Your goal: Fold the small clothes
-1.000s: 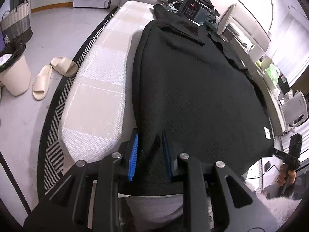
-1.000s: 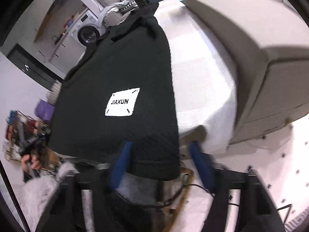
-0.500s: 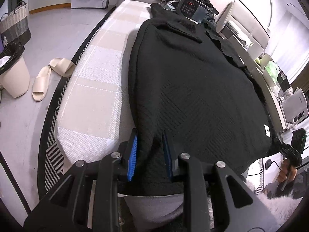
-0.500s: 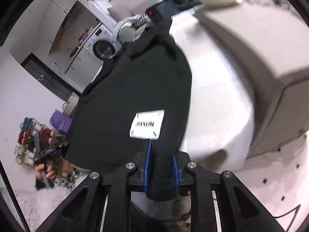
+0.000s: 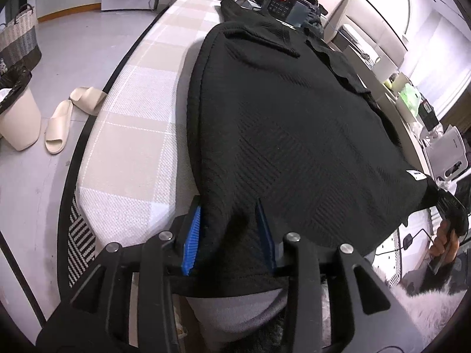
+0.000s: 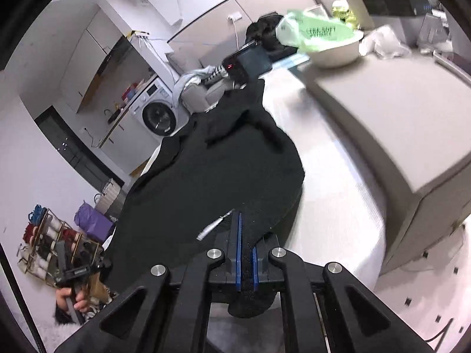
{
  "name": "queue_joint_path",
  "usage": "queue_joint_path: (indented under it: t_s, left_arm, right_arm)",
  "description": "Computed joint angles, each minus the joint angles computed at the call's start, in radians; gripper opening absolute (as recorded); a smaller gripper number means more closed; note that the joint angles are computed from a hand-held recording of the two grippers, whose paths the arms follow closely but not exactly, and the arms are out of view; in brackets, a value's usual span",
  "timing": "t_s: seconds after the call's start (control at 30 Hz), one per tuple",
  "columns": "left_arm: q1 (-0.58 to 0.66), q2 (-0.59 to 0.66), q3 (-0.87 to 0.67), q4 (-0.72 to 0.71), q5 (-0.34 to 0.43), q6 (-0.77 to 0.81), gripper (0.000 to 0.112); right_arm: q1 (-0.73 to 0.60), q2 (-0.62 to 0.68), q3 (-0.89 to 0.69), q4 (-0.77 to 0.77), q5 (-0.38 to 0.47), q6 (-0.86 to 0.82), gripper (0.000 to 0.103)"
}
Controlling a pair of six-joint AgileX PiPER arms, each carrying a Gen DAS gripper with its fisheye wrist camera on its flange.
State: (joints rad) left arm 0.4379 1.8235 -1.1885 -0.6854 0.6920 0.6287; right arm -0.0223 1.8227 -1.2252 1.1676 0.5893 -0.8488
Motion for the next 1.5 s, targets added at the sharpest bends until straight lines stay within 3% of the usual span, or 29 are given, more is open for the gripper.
queue_joint_path:
  t_s: [0.17,0.23,0.27,0.4,0.63,0.8,0.97,1.07,1.23,1.33,1.4,1.5]
  left_arm:
    - [0.004,-0.006,0.01,-0.004,-0.003,-0.004,0.029]
    - [-0.024,-0.02,0.03,0.074,-0.07,-0.07,0.008]
    - [-0.024,-0.021,0.034,0.072,-0.073,-0.067,0.005]
    - [0.025,-0.058,0.072,-0.165,-0.034,0.158,0.005]
    - [0.052,-0.125,0.115,-0.367,0.013,0.376,0.005]
    - [0.084,-0.159,0.142,-0.476,0.094,0.52,0.005]
    - [0.165,-0.178,0.161,-0.591,0.307,0.704,0.005]
    - [0.203,-0.177,0.145,-0.601,0.368,0.738,0.005]
    - [0.168,-0.137,0.094,-0.442,0.228,0.57,0.005]
    - [0.141,-0.109,0.064,-0.294,0.14,0.409,0.021]
    - [0.119,-0.091,0.046,-0.195,0.093,0.313,0.046]
    - [0.109,-0.068,0.038,-0.134,0.069,0.253,0.047]
  right_arm:
    - [0.018,0.034,-0.023,-0.035,0.015,0.028,0.005]
    - [0.029,0.052,-0.05,-0.065,0.013,0.06,0.005]
    - [0.03,0.051,-0.047,-0.062,0.01,0.06,0.005]
    - [0.022,0.042,-0.015,0.038,0.026,-0.031,0.005]
    - [-0.044,0.032,0.048,0.262,0.157,-0.281,0.005]
    - [-0.075,0.019,0.057,0.227,0.241,-0.312,0.005]
    - [-0.116,-0.003,0.065,0.159,0.316,-0.322,0.005]
    - [-0.136,-0.014,0.074,0.142,0.338,-0.338,0.005]
    - [-0.1,0.026,0.033,0.065,0.283,-0.252,0.005]
    - [-0.09,0.048,0.017,0.028,0.273,-0.204,0.006]
    - [-0.091,0.066,-0.002,0.008,0.282,-0.174,0.006]
    - [-0.095,0.07,-0.008,-0.002,0.29,-0.168,0.008]
